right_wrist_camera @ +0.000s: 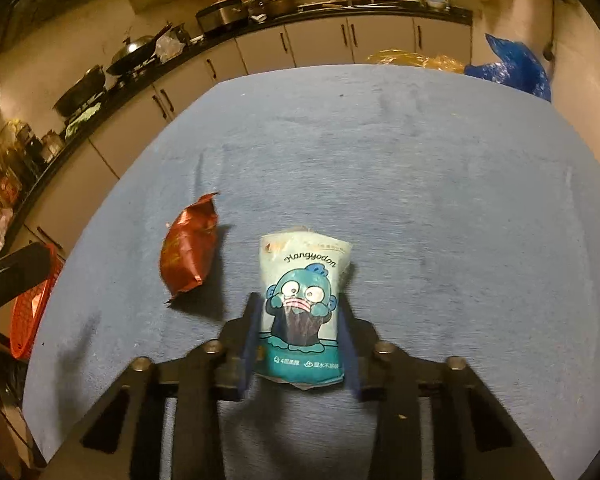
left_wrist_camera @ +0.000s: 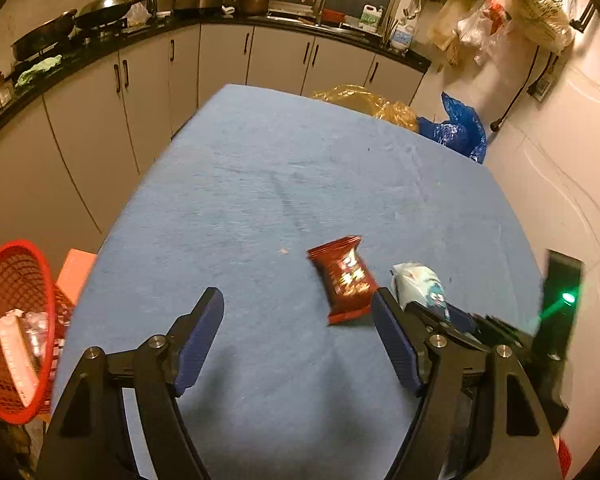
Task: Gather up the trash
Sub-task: 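Grasp the red wrapper with the left tool while the right grasps the tissue packet, then carry the red wrapper and tissue packet to the red basket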
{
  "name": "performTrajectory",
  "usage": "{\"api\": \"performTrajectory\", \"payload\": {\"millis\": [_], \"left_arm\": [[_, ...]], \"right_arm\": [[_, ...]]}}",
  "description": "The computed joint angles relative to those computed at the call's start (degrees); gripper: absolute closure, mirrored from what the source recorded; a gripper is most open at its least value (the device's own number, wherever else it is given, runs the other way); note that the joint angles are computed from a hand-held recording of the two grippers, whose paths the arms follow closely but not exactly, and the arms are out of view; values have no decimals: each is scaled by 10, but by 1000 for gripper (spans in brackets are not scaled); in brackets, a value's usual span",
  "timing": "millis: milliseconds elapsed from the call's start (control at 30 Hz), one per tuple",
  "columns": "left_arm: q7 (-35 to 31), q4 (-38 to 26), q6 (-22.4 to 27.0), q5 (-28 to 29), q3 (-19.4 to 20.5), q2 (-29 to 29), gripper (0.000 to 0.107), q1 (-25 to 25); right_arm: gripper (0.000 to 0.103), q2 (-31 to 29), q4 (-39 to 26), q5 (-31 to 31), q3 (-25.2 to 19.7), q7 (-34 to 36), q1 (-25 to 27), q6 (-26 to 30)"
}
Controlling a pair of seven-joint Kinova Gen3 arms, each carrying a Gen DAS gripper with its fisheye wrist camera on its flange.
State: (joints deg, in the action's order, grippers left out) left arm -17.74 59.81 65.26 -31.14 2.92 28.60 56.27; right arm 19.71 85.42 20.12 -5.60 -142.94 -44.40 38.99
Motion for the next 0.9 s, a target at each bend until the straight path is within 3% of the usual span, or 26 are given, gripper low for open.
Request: {"api": "performTrajectory", "payload": {"millis": [200,400,467,500,600,667,900], "left_arm": [[-40,-109,34,44,-3,80,33,-15],[-75,-185,72,79,-24,140,33,-19],[-84,-192,76,81,-32,149,41,-17],[-89,-199,82,82,-35,156,51,-17],[-91,-186,70,77,-45,153,58,-11],[-85,-151,39,76,-39,136,74,-14],[-68,-66,-15,68,-39,87,76,-6]], "right_arm": [[69,-37,52,46,28,-100,-7,-52],[69,-47,64,52,17,-127,9,-62],[68,-51,68,70,19,-149,1,-63],[68,-54,72,76,19,-156,1,-65],[68,-59,80,76,10,-158,12,-80],[68,-62,86,84,8,-165,9,-84],[68,-66,93,86,1,-157,12,-107]]}}
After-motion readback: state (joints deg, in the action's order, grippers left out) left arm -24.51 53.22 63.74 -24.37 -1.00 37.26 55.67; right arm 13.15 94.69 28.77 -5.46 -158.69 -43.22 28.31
